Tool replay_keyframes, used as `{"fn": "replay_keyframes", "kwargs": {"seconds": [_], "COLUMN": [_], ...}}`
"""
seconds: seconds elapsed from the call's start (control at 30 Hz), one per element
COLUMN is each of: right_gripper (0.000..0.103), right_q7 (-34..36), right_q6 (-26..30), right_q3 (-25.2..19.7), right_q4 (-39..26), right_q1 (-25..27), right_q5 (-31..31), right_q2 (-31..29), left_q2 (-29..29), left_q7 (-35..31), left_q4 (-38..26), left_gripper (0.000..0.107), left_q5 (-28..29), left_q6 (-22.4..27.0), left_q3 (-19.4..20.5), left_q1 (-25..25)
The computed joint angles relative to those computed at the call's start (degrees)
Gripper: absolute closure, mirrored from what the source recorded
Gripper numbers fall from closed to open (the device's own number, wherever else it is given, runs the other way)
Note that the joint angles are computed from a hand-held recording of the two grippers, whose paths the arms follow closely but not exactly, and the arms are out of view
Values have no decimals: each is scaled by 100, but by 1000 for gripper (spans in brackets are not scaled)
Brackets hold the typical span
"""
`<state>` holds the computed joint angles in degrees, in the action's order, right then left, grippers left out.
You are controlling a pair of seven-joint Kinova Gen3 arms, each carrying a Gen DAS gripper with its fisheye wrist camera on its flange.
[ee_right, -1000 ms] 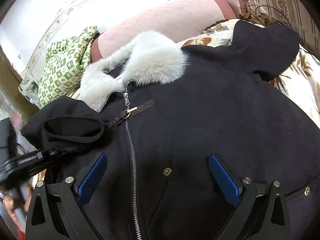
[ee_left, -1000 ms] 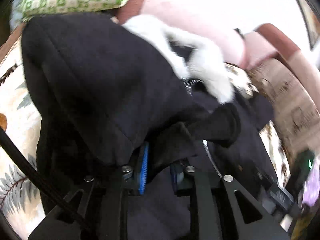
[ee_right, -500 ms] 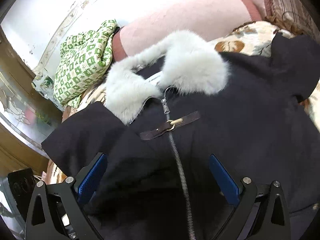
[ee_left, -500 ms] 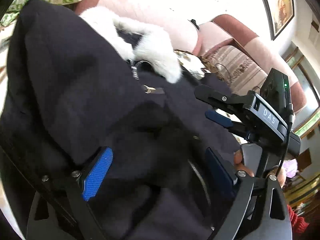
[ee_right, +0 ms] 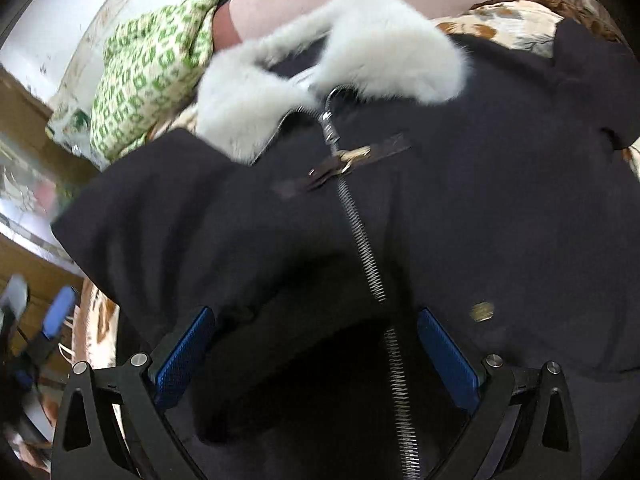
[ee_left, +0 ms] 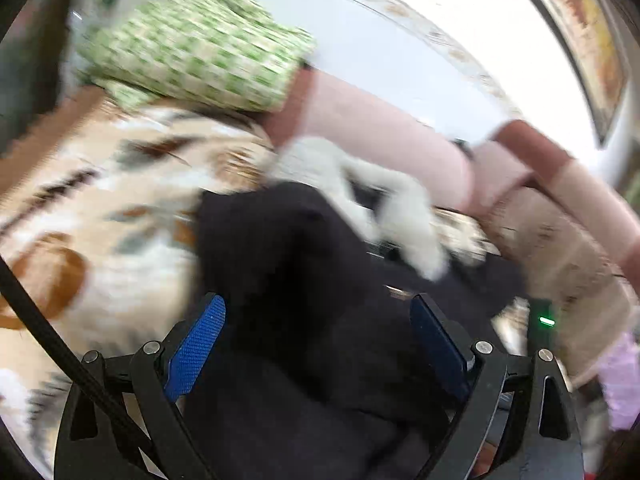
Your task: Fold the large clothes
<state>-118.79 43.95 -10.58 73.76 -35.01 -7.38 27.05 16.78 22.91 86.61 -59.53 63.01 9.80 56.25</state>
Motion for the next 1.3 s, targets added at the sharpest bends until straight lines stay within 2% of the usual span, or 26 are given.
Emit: {"fn": "replay_keyframes", "kwargs": {"seconds": [0.07, 0.1, 0.13, 0.17, 0.2, 0.23, 0.3, 0.33, 0.53, 0.6, 0.67, 0.8, 1.1, 1.3], "right_gripper": [3, 7, 26, 57, 69, 81, 87, 90, 95, 96, 96, 97, 97, 97], "right_q7": [-230, -342, -381, -365, -364, -418, -549, -687, -993, -1158, -1186, -1354, -1245, -780], "right_q6": [91, 115, 185, 349, 570, 699, 677, 711, 1642, 1862, 2062, 2512, 2811, 3046], "right_q3": [123, 224, 219, 144, 65, -94, -95, 64, 1654, 2062, 2045, 1275, 1460, 1604], "right_q4": [-94, -119, -173, -297, -448, -527, -488, -470, -904, -965, -1076, -1321, -1650, -2286], "right_q1": [-237, -396, -461, -474, -475, -400, -449, -629, -2184, -2520, -2477, -1892, -1883, -1721], "right_q5": [307, 540, 739, 972, 1205, 1418, 1745, 1978, 3376, 3835, 4117, 4847, 5359, 5227], "right_q2": [2, -29, -42, -25, 8, 16, -70, -125, 6, 102, 170, 303, 762, 1412], "left_q2": [163, 227, 221, 256, 290, 327, 442, 511, 845, 913, 995, 1165, 1453, 1586], "left_q7": [-156, -177, -156, -219, -273, -330, -447, -517, -669, -737, -819, -1052, -1478, -1735], "left_q4": [-234, -300, -266, -314, -363, -411, -562, -655, -1019, -1092, -1186, -1396, -1697, -1814], "left_gripper": [15, 15, 15, 15, 15, 15, 15, 15, 15, 15, 15, 15, 14, 14], "left_q5": [76, 68, 32, 61, 87, 104, 131, 135, 186, 256, 322, 446, 852, 1123], "left_q6": [457, 588, 626, 659, 689, 709, 901, 1039, 1447, 1507, 1581, 1747, 1818, 1737], "left_q3": [-203, -176, -57, -43, -68, -89, -131, -161, -383, -431, -476, -564, -729, -801], "left_q1": [238, 239, 154, 141, 157, 151, 224, 272, 443, 442, 446, 468, 380, 287]}}
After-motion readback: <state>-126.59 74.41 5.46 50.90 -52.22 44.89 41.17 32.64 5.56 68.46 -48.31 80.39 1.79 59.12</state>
